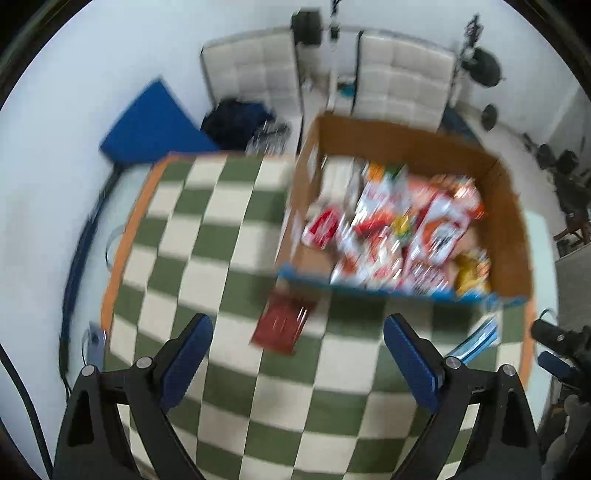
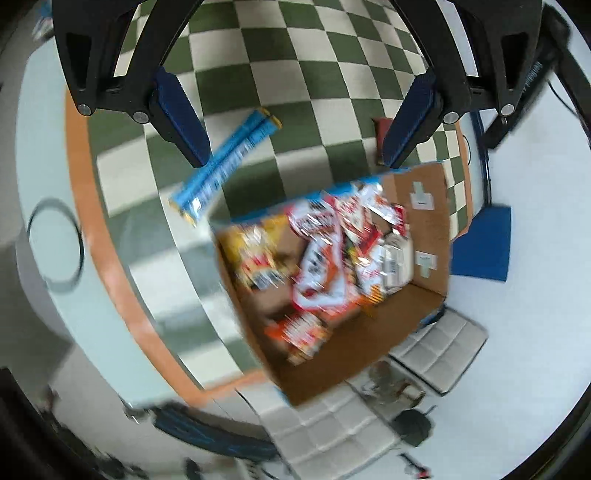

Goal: Organize snacks
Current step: 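Move both tools back from the box to the remaining snacks, then grasp the red-brown square packet with left tool while right grasps blue stick packet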

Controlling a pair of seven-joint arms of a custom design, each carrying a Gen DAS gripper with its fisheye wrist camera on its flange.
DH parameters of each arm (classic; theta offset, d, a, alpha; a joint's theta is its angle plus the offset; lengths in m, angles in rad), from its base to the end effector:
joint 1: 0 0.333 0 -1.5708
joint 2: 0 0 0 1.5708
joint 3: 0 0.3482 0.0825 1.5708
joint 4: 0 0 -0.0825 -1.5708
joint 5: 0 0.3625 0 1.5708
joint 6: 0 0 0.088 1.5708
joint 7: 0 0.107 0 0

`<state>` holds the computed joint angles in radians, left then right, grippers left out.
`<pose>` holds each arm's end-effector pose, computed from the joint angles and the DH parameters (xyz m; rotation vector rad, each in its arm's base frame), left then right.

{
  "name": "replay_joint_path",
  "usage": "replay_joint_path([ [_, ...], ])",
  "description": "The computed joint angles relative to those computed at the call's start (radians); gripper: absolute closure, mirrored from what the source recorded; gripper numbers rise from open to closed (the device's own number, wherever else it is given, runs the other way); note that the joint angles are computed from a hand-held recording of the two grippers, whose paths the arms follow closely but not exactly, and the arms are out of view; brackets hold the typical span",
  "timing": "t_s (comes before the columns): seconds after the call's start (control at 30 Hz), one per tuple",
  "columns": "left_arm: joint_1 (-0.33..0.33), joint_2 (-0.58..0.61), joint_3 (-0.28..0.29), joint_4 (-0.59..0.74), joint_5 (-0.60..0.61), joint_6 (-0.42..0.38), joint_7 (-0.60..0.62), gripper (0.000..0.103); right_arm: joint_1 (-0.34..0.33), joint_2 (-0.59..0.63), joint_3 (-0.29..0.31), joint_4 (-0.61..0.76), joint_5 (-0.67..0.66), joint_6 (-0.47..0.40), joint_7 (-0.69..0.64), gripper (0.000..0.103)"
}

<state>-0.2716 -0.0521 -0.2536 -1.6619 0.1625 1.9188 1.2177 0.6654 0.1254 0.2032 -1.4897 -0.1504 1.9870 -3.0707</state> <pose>0.4766 -0.2680 0.6783 -1.8017 2.2163 -0.3312 0.4091 0.4545 0.6687 -1.1045 2.5200 0.0835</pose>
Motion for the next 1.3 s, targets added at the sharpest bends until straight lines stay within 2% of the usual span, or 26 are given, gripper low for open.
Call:
replay_joint_path([
  [0.17,0.024,0.011,0.022,-0.085,-0.039,-0.033,0.001,0.008,-0.014,-0.042,0.008,-0.191,0.085,0.105,0.074,0.007],
  [0.4,0.035,0.083,0.029,-0.097,-0.006,-0.033,0.036,0.008,-0.019,0.001,0.006,-0.276,0.101,0.176,0.148,0.011],
  [0.5,0.035,0.124,0.032,-0.084,-0.002,-0.034,0.081,0.008,-0.017,0.034,0.003,-0.271,0.109,0.181,0.155,0.021],
  [0.57,0.032,0.153,0.032,-0.07,-0.002,-0.047,0.114,0.008,-0.014,0.05,0.0,-0.27,0.117,0.192,0.153,0.033],
  [0.7,0.019,0.193,0.031,-0.052,0.02,-0.061,0.16,0.008,-0.003,0.093,-0.007,-0.218,0.107,0.15,0.133,0.043],
  [0.83,0.011,0.215,0.032,-0.048,0.02,-0.062,0.19,0.008,0.006,0.156,-0.01,-0.112,0.112,0.039,0.052,0.059],
  [0.9,0.007,0.219,0.032,-0.051,0.017,-0.064,0.202,0.01,0.014,0.172,-0.011,-0.086,0.115,0.014,0.018,0.061],
  [1.03,0.005,0.206,0.032,-0.07,-0.001,-0.061,0.205,0.042,0.028,0.198,-0.007,-0.043,0.145,-0.025,-0.049,0.066],
  [1.07,0.005,0.199,0.031,-0.076,-0.008,-0.059,0.204,0.045,0.031,0.205,-0.006,-0.033,0.151,-0.033,-0.066,0.068],
  [1.3,0.001,0.11,0.02,-0.178,-0.057,-0.062,0.183,0.047,0.066,0.279,0.007,0.094,0.184,-0.136,-0.234,0.071],
])
